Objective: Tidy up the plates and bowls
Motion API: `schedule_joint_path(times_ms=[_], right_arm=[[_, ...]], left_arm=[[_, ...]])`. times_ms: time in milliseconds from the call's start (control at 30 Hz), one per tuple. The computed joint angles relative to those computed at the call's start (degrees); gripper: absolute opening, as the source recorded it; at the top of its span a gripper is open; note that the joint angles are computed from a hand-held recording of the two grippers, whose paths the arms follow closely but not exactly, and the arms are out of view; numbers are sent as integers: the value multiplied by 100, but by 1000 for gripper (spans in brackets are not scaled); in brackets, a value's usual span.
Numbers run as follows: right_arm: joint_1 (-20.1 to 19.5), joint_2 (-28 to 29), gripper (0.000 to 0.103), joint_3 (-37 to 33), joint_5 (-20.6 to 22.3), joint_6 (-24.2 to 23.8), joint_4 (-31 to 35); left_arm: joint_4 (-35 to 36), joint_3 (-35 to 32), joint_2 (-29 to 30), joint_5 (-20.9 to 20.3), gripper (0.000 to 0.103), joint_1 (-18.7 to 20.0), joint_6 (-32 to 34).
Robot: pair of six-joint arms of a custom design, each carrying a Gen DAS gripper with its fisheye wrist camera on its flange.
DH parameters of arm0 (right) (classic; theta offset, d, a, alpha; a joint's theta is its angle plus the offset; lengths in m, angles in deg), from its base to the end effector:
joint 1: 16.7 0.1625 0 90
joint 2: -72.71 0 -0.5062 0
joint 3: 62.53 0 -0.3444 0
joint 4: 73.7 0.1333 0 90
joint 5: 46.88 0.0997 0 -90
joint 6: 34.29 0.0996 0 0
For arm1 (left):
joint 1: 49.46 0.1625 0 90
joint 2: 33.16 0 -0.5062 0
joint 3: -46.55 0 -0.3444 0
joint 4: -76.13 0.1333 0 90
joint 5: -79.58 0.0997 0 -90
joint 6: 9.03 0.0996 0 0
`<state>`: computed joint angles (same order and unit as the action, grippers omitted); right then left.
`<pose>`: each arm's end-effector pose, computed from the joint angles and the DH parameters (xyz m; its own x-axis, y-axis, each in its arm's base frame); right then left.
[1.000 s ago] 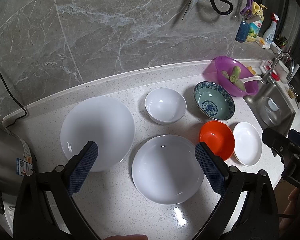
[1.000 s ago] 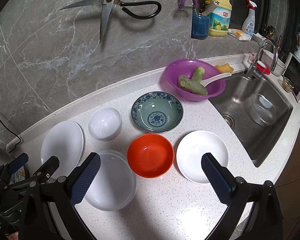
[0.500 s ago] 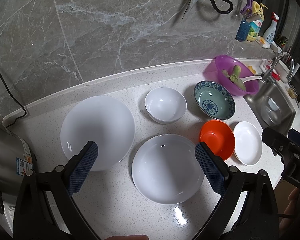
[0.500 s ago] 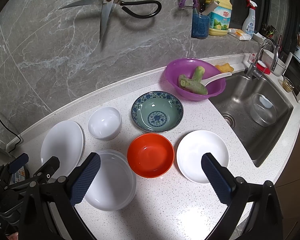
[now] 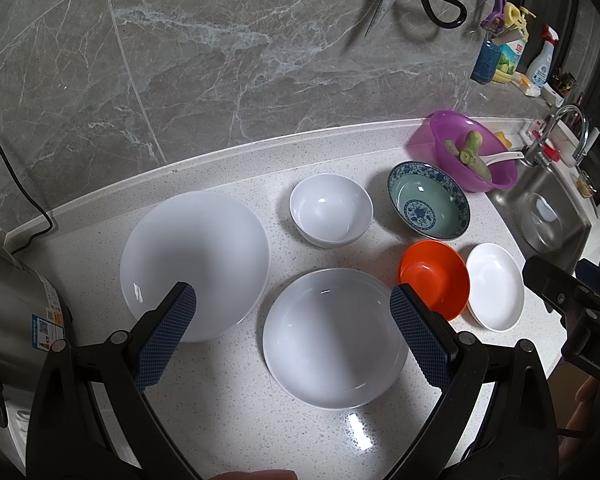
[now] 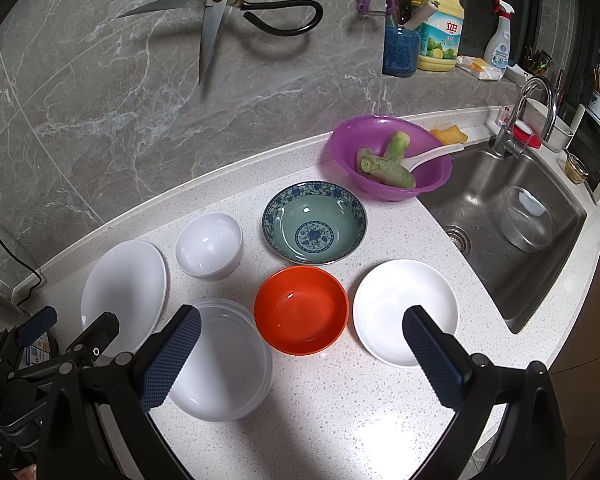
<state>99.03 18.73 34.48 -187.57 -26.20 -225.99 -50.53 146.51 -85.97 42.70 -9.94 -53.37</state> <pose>0.3391 -0.5741 0.3102 -0.7324 0.0750 0.6767 -0.3098 0.8483 -0.4294 -0.3484 -0.5635 0.2363 -0.7229 -0.0399 -0.6898 0.3541 0.8358 -0.4195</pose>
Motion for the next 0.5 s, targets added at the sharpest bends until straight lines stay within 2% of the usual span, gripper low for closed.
schedule_joint_path(times_ms=[500], right_arm=[[0,0,103,6,-3,10,7]], left_arm=[[5,-9,1,-6,99,3,8]])
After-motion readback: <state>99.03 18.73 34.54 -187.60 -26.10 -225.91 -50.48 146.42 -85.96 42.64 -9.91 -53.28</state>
